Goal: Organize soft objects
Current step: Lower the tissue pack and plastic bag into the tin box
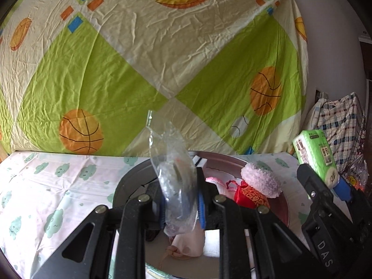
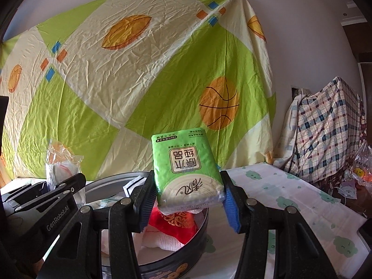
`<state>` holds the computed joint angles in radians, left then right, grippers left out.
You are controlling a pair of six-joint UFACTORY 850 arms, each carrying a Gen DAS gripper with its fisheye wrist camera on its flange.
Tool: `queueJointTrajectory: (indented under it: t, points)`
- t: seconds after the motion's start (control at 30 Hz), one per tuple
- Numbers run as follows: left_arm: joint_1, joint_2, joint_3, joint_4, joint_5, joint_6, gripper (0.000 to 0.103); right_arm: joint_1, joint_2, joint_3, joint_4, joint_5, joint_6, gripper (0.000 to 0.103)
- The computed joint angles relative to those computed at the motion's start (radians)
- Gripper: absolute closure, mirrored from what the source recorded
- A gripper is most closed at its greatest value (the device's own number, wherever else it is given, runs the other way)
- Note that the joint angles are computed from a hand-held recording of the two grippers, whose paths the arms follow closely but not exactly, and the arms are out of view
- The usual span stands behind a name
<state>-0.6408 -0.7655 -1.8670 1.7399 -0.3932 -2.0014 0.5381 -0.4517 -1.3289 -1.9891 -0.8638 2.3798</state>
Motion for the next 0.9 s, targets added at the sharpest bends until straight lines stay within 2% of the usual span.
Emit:
queueJointTrajectory:
  t: [0.47,0.8,0.9]
  points:
    - [-0.001,-0.083,-0.135,-0.179,0.039,0.167,0.084,-0.043,-0.030,-0.054,0.027,0.044,-0.059,0.048]
    - [0.022,-0.150,-0.257,-0.443,0.021,0.414,0.084,-0.075,-0.070,-0.152,0.101,0.140,-0.117,0.048]
    - [0.033,-0.153,-0.264,-0.476,0.021,0.430,0.084,-0.079,-0.094,-0.208,0.155,0.165,-0.160,0.048]
